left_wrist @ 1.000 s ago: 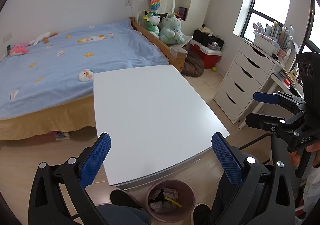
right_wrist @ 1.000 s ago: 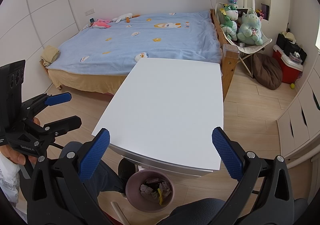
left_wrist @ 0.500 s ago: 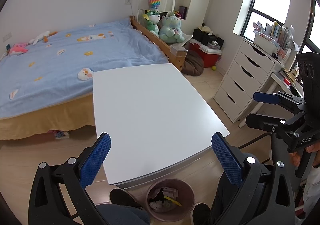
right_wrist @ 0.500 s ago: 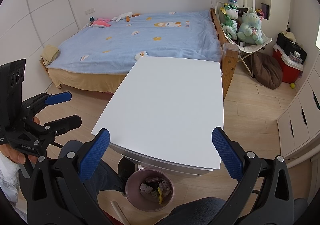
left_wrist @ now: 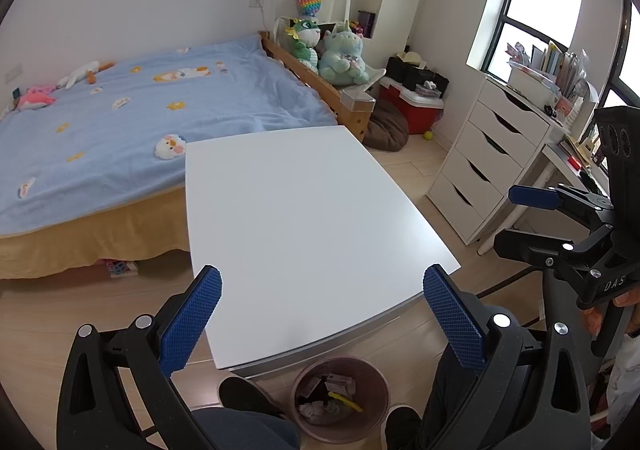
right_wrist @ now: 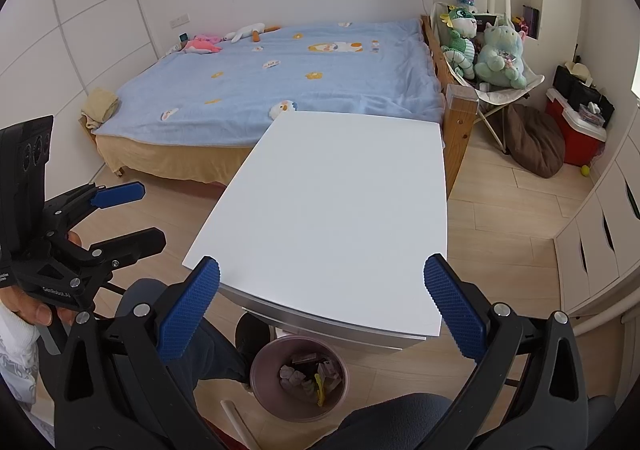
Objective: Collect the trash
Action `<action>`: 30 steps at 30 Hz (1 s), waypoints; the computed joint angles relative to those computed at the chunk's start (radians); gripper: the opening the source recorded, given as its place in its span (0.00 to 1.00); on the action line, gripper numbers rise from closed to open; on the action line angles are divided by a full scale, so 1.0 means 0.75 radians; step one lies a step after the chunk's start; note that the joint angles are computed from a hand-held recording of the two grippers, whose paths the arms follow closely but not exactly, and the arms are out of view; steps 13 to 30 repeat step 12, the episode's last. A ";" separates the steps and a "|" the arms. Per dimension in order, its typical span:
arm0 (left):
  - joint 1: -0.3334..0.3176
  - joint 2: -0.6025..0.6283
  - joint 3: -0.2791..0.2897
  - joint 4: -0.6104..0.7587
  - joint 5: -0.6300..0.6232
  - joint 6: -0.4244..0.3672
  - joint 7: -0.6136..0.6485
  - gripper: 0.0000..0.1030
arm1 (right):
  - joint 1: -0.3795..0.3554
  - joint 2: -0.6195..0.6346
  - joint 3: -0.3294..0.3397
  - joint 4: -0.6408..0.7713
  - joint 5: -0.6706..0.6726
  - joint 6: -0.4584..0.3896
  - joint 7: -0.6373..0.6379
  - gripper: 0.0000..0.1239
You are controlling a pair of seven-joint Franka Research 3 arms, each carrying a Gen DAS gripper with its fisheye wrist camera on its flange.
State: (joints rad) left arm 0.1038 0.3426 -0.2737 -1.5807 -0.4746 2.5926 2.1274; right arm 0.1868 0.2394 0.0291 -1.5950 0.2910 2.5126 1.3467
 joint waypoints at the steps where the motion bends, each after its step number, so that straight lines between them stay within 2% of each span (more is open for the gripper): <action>1: -0.001 -0.002 0.000 -0.010 0.000 0.010 0.001 0.94 | 0.000 0.001 0.000 0.000 0.001 0.001 0.000 0.81; 8: -0.023 0.002 0.018 -0.013 0.065 0.014 -0.055 0.94 | 0.001 -0.006 0.000 -0.018 0.003 0.011 -0.005 0.81; 30: -0.008 -0.001 0.003 -0.018 0.046 0.021 -0.042 0.94 | 0.001 -0.006 -0.001 -0.017 0.001 0.012 -0.004 0.81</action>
